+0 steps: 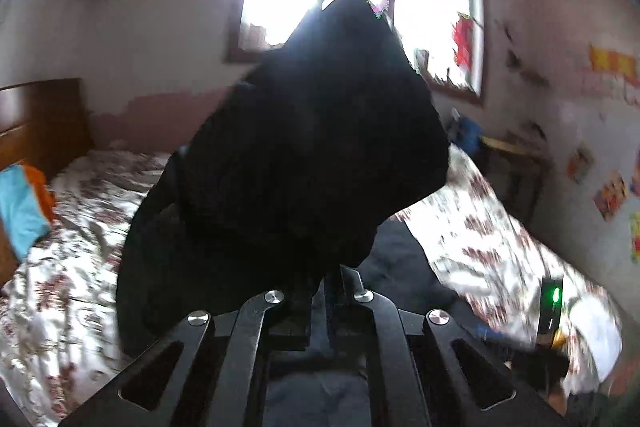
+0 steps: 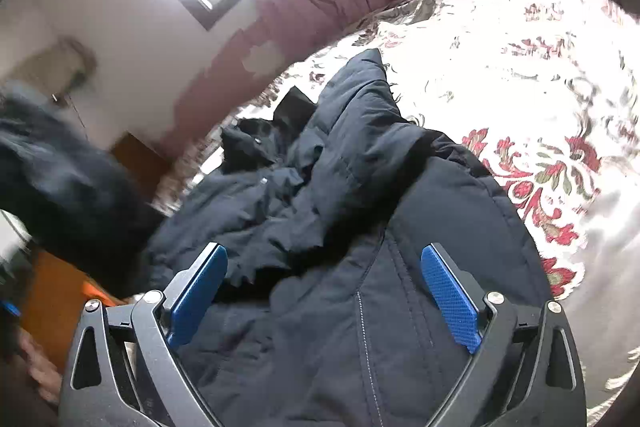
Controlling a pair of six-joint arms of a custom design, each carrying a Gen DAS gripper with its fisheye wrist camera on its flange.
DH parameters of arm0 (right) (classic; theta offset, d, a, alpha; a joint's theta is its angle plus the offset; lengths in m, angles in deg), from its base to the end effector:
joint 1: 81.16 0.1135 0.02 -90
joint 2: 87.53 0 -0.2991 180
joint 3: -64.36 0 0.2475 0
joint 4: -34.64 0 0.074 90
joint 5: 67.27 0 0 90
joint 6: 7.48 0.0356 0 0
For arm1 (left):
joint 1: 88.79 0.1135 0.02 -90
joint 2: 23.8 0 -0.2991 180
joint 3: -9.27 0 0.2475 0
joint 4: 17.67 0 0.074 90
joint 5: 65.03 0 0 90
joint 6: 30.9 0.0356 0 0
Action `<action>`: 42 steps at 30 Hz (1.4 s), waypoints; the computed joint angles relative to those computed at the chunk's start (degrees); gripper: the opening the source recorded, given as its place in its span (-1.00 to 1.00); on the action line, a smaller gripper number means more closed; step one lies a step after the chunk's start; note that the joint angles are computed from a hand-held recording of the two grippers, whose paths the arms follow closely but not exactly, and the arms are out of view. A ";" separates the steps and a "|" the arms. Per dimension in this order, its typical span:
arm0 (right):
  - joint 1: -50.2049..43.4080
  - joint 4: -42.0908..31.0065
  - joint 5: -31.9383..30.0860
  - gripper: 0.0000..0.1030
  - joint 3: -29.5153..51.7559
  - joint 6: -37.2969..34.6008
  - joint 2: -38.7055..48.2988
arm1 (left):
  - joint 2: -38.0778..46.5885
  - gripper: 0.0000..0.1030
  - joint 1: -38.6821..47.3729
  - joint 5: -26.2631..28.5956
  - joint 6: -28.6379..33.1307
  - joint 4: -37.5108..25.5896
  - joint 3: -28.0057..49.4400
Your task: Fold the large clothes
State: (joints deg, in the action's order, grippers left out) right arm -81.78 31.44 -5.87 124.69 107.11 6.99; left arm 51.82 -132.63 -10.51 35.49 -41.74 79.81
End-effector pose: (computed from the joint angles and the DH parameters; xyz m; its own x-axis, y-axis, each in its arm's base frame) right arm 0.3321 0.0134 0.2087 -0.7064 0.3730 -0.6015 -0.0845 0.7993 0.5949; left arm 0.2179 -0.1806 0.3311 -0.4014 -0.0667 -0.9135 0.0411 0.9950 -0.0907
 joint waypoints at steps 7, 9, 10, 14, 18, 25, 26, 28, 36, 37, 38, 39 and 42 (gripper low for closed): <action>-2.71 10.10 -12.19 0.86 -4.43 3.02 3.95 | 14.15 -0.89 -3.64 6.04 -2.59 1.82 1.70; -3.13 9.36 -14.80 0.86 -4.16 0.21 5.04 | 16.14 -0.89 -3.79 8.88 -4.96 3.18 -0.04; -2.79 8.16 -15.83 0.86 -3.65 -1.76 5.68 | 16.97 -0.89 -3.97 9.86 -6.18 3.67 -1.23; -1.87 2.13 -16.30 0.86 -0.95 -6.88 7.13 | 19.19 -0.86 -4.75 11.81 -10.62 1.00 -2.04; -0.46 0.52 -14.42 0.86 0.67 -8.23 8.02 | 21.68 -0.81 -3.68 14.27 -13.12 -2.58 -1.36; 0.72 0.75 -10.30 0.87 -0.91 -11.89 7.46 | 19.60 -0.58 -3.97 16.18 -17.88 -1.91 -5.87; 0.34 0.77 -10.20 0.88 -1.40 -12.87 7.30 | 19.43 -0.47 -4.01 16.56 -18.30 -1.62 -6.28; 0.63 0.68 -9.57 0.89 -1.23 -13.45 7.32 | 18.73 0.68 -4.31 17.99 -18.88 -0.64 -7.35; 2.68 2.07 -3.78 0.90 -3.38 -16.12 5.20 | 11.34 0.99 -9.26 11.54 -27.46 -1.64 -12.85; 3.57 2.41 -1.82 0.90 -3.98 -16.82 4.74 | 9.94 0.99 -10.00 9.68 -29.03 -3.50 -13.28; 4.71 2.24 0.63 0.89 -4.24 -17.64 4.22 | 8.42 0.99 -10.80 7.31 -31.11 -6.27 -13.56; 5.30 2.15 1.84 0.88 -4.30 -18.24 4.03 | 6.66 0.99 -11.40 5.01 -33.44 -9.22 -14.01; 5.98 1.18 3.33 0.59 -4.06 -19.73 3.37 | 1.40 0.99 -11.31 0.94 -39.17 -15.91 -16.05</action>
